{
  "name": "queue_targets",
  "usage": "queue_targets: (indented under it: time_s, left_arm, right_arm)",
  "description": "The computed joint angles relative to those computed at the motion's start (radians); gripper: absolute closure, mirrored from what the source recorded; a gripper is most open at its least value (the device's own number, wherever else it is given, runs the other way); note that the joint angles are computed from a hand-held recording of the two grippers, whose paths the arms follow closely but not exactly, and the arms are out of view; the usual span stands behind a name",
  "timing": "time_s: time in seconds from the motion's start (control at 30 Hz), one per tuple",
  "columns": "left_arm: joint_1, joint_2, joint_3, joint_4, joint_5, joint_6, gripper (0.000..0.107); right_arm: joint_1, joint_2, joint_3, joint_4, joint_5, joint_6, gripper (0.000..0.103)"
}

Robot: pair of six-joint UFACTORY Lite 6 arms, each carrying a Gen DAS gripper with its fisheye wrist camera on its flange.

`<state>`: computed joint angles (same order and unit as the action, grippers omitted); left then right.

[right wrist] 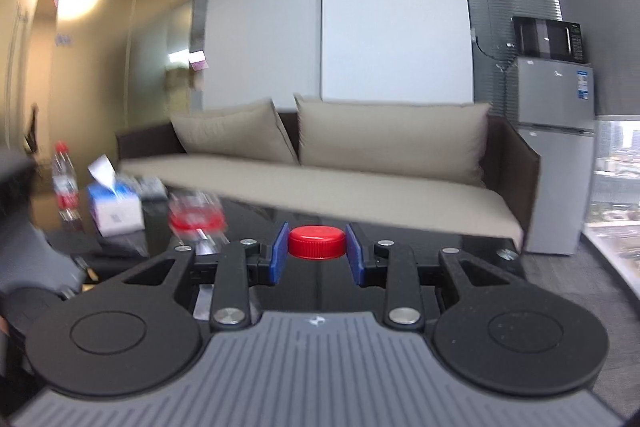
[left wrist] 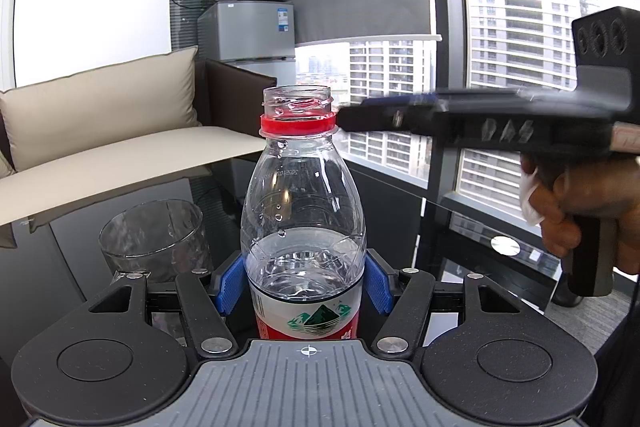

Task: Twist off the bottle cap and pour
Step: 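Lift the loosened red cap off the bottle neck with the right tool, then lower the red cap in the right tool onto the table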

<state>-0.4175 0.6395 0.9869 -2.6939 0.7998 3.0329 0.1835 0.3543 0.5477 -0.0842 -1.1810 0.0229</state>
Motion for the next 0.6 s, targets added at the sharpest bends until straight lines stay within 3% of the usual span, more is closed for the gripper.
queue_targets:
  time_s: [0.33, 0.6]
  left_arm:
    - [0.014, -0.001, 0.011, 0.025, -0.010, -0.019, 0.049]
    - [0.014, 0.003, 0.021, 0.028, -0.017, -0.025, 0.049]
  right_arm:
    - [0.018, 0.105, 0.115, 0.058, 0.185, -0.007, 0.070]
    - [0.036, 0.168, 0.166, 0.088, 0.243, -0.022, 0.070]
